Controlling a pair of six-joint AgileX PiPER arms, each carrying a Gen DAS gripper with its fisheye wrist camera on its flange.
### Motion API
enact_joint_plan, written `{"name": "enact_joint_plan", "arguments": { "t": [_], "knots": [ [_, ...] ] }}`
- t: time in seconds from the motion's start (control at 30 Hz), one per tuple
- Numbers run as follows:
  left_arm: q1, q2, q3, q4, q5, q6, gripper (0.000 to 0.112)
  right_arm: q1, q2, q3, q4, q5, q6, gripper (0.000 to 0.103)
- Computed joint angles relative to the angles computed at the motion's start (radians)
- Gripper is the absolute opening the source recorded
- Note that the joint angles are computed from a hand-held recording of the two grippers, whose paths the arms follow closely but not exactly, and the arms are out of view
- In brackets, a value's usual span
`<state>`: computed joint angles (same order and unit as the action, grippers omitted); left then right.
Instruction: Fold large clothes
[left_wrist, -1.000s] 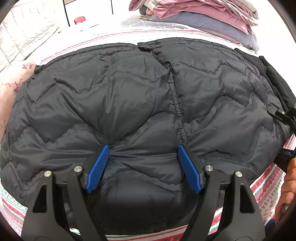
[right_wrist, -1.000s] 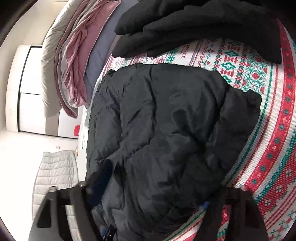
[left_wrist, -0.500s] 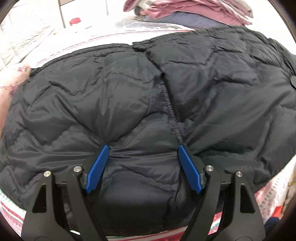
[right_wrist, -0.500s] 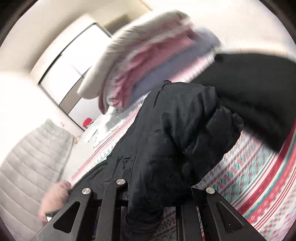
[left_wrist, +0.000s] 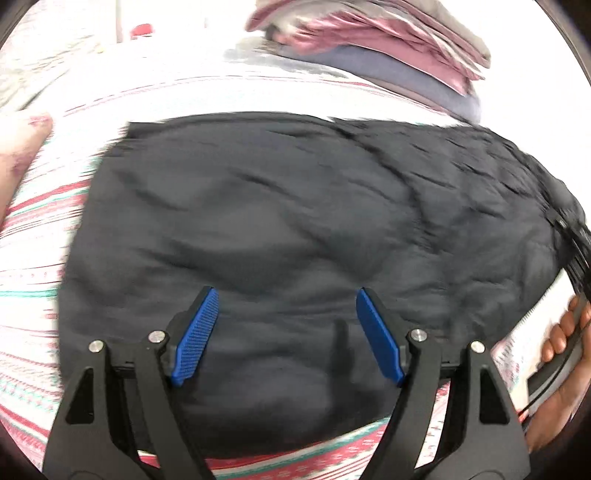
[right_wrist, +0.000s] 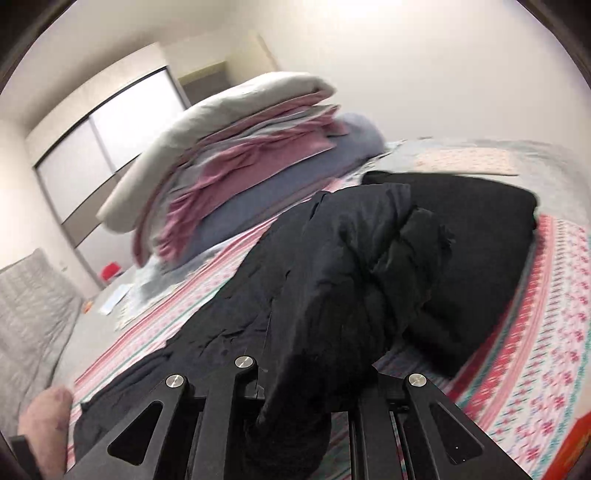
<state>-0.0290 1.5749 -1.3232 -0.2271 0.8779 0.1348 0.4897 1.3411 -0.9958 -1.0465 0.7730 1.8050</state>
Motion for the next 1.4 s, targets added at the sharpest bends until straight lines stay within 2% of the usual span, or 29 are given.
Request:
{"name": "enact_joint_plan", "arguments": {
  "t": [0.07, 0.13, 0.27, 0.3, 0.33, 0.37, 0.43, 0.53, 0.6, 0.73, 0.83, 0.9, 0.97, 1.03, 1.13, 1.23, 1.33, 1.4],
  "knots": [
    [0.07, -0.01, -0.011, -0.008, 0.027, -0.025, 0.077, 0.002, -0.011, 0.008, -0.014, 0.032, 0.0, 0.013],
    [0.194, -0.032, 0.006, -0.096, 0.039, 0.005, 0.077, 0.013, -0.013, 0.007, -0.029, 0.056, 0.0, 0.013],
    [0.344, -0.024, 0.021, -0.125, 0.022, -0.005, 0.074, 0.064, 0.005, -0.012, -0.073, 0.104, 0.014, 0.013],
    [0.363, -0.006, 0.018, -0.14, 0.029, -0.006, 0.07, 0.077, 0.01, -0.02, -0.081, 0.115, 0.013, 0.013],
    [0.384, 0.025, 0.006, -0.181, 0.058, 0.016, 0.059, 0.102, 0.011, -0.025, -0.095, 0.139, 0.016, 0.013],
    [0.396, 0.057, -0.004, -0.234, 0.096, 0.046, 0.041, 0.122, 0.016, -0.031, -0.108, 0.156, 0.019, 0.013],
    [0.406, 0.11, -0.018, -0.301, 0.145, 0.067, 0.023, 0.164, 0.043, -0.064, -0.144, 0.195, 0.02, 0.013],
    [0.369, 0.093, -0.003, -0.264, 0.111, 0.044, 0.013, 0.233, 0.06, -0.081, -0.208, 0.245, 0.024, 0.013],
    [0.337, 0.081, -0.005, -0.228, 0.087, 0.026, 0.011, 0.292, 0.079, -0.097, -0.261, 0.274, 0.013, 0.013],
    [0.353, 0.088, -0.025, -0.24, 0.104, 0.03, 0.011, 0.426, 0.14, -0.14, -0.392, 0.306, -0.017, 0.013],
    [0.412, 0.115, -0.045, -0.289, 0.137, 0.07, 0.011, 0.513, 0.217, -0.216, -0.468, 0.228, -0.118, 0.014],
    [0.432, 0.127, -0.051, -0.307, 0.15, 0.084, 0.011, 0.542, 0.267, -0.273, -0.461, 0.095, -0.212, 0.015],
    [0.448, 0.134, -0.051, -0.321, 0.158, 0.091, 0.011, 0.568, 0.351, -0.365, -0.361, -0.035, -0.399, 0.015],
    [0.474, 0.127, -0.029, -0.34, 0.168, 0.109, 0.011, 0.579, 0.449, -0.448, -0.2, -0.126, -0.599, 0.015],
    [0.495, 0.136, -0.037, -0.358, 0.187, 0.114, 0.011, 0.574, 0.574, -0.554, 0.077, -0.14, -0.899, 0.018],
    [0.518, 0.145, -0.045, -0.382, 0.215, 0.132, 0.011, 0.558, 0.61, -0.595, 0.207, -0.127, -1.039, 0.028],
    [0.545, 0.156, -0.064, -0.393, 0.254, 0.136, 0.013, 0.505, 0.568, -0.568, 0.429, -0.21, -1.21, 0.044],
    [0.562, 0.157, -0.081, -0.401, 0.285, 0.135, 0.016, 0.473, 0.542, -0.548, 0.603, -0.258, -1.356, 0.064]
  ]
}}
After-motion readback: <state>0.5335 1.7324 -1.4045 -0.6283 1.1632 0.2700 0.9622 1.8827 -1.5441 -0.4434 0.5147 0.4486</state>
